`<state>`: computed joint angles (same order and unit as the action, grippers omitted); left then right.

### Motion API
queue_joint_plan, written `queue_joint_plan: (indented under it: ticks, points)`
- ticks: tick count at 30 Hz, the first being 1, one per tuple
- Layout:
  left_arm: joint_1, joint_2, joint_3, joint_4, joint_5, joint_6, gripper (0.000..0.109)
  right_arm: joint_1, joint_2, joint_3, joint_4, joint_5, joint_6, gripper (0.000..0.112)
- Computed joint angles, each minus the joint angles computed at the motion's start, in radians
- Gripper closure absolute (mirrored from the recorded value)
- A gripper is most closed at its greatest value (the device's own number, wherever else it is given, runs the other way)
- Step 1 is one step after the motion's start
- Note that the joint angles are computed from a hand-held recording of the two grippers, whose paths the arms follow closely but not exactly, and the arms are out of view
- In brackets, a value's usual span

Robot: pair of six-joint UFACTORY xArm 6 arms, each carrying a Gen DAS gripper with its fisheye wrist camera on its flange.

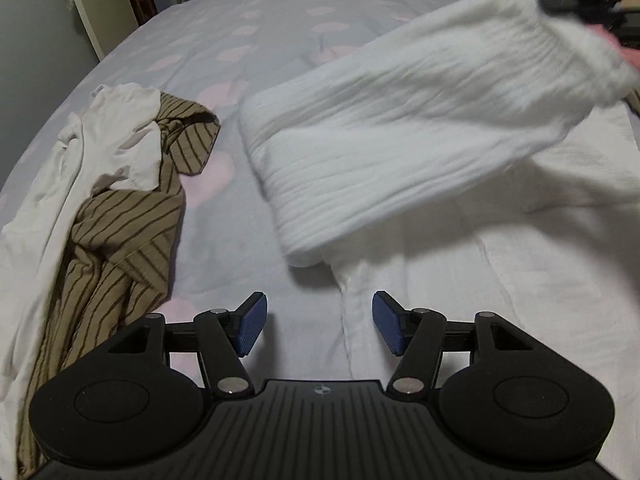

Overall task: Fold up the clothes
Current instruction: 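Grasp the shirt side with the right gripper and fold it over the body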

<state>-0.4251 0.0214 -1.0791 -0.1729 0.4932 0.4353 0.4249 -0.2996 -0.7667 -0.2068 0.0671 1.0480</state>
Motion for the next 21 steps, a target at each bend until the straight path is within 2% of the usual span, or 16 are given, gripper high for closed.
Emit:
queue_joint_plan:
  ticks: [5,7,9,11,13,17,21]
  points:
    - [-0.015,0.049,-0.04,-0.143,-0.04,0.04,0.052,-0.055,-0.1,0.044,-0.139,0.018,0.132,0.104]
    - [-0.024,0.075,-0.06,-0.121,-0.055,0.015,0.059,-0.073,-0.137,0.067,-0.161,0.034,0.152,0.104]
    - [-0.029,0.099,-0.083,-0.061,-0.045,-0.031,0.083,-0.091,-0.17,0.092,-0.161,0.051,0.157,0.104]
    - [-0.03,0.114,-0.105,-0.063,-0.013,-0.03,0.089,-0.106,-0.2,0.111,-0.17,0.114,0.171,0.104]
    - [-0.032,0.116,-0.108,-0.049,0.0,-0.032,0.09,-0.117,-0.223,0.125,-0.17,0.19,0.175,0.104]
    - [-0.036,0.108,-0.101,-0.033,0.01,-0.007,0.09,-0.134,-0.235,0.148,-0.087,0.366,0.117,0.104]
    - [-0.04,0.102,-0.095,-0.031,0.02,0.011,0.084,-0.141,-0.202,0.16,-0.055,0.462,0.047,0.104]
